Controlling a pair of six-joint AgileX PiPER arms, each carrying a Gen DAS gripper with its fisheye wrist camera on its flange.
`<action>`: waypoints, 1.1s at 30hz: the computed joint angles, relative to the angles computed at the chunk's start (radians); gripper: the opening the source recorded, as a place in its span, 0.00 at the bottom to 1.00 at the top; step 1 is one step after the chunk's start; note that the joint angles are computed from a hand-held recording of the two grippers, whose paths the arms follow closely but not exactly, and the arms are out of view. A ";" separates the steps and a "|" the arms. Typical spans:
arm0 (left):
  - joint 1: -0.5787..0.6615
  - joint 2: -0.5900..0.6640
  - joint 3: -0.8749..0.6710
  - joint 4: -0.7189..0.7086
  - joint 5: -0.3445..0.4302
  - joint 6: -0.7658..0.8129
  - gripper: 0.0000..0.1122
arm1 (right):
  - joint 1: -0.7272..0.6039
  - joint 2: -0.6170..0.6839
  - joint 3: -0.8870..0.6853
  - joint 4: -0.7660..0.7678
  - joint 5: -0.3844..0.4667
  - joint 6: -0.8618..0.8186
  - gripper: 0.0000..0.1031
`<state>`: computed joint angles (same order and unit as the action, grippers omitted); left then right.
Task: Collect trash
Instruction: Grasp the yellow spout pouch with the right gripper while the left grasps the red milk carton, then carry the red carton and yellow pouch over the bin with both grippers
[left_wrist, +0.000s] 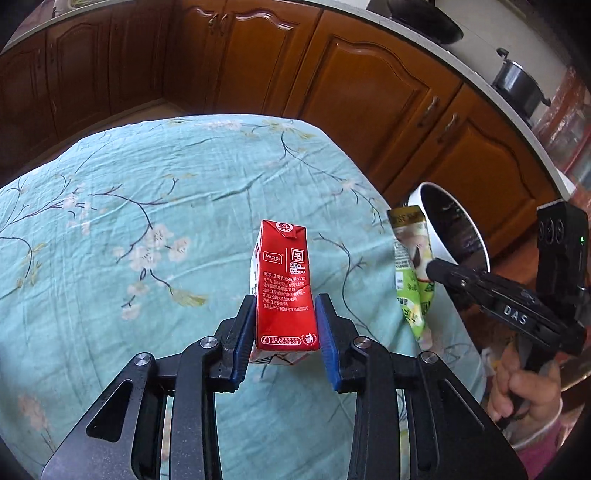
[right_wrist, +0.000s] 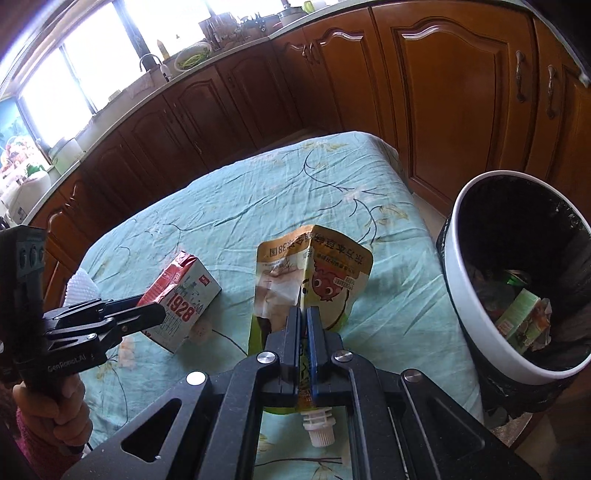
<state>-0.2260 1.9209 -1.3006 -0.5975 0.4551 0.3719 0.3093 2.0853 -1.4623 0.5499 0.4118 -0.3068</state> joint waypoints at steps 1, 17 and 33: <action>-0.015 -0.005 0.017 0.030 -0.023 -0.025 0.28 | 0.012 0.004 0.008 -0.028 -0.024 0.025 0.04; -0.088 0.003 0.113 0.324 -0.236 -0.370 0.34 | 0.043 0.015 0.106 0.185 -0.210 -0.143 0.07; -0.186 -0.040 0.140 0.362 -0.240 -0.411 0.28 | -0.036 -0.230 0.403 1.027 -0.200 -0.962 0.04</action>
